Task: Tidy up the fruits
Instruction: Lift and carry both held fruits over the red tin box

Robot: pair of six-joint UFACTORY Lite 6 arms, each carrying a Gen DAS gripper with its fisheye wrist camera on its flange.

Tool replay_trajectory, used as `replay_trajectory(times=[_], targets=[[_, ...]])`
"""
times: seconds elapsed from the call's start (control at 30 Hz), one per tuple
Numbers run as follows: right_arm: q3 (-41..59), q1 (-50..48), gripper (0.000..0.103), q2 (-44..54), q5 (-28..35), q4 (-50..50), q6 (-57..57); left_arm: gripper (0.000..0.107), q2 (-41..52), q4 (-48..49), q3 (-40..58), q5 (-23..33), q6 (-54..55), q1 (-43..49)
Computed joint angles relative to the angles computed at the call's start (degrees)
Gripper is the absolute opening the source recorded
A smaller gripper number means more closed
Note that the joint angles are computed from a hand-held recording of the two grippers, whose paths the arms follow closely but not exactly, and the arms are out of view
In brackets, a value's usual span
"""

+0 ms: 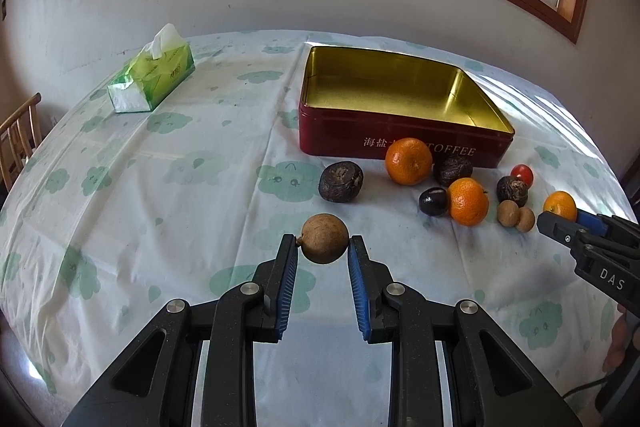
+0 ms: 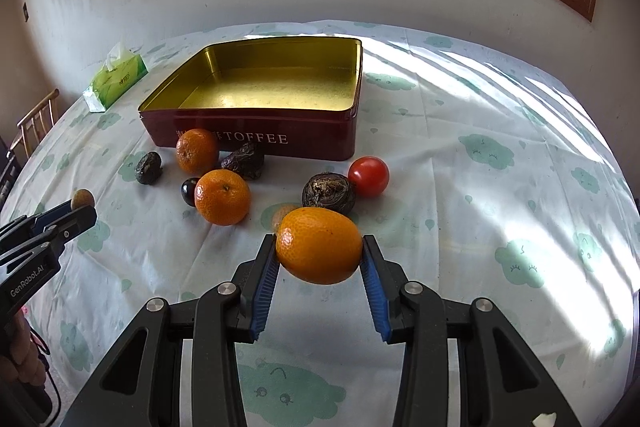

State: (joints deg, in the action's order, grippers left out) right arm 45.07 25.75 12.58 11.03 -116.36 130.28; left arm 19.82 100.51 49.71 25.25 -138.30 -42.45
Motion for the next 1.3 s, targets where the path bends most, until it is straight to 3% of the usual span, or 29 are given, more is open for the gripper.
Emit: replay_trajectory(times=[0.43, 0.83, 1.07, 1.3], targets=[[10.52, -2.87, 0.038, 3.25, -2.37, 16.0, -19.93, 0.027, -0.4, -0.42, 7.44, -1.49, 7.87, 5.45], [27.66, -3.97, 0.038, 14.75, -3.51, 46.06, -52.92, 0.027, 8.9, -5.21, 23.38, -6.76, 19.93, 10.87], [37.7, -4.37, 0.038, 23.29, -2.6, 67.39, -75.12, 0.027, 17.87, -20.89, 35.6, -9.75, 37.18, 13.57], [45.28, -4.56, 0.038, 29.82, -0.4, 78.82, -87.44, 0.027, 27.03, -37.87, 46.61, -9.6, 55.73, 14.57]])
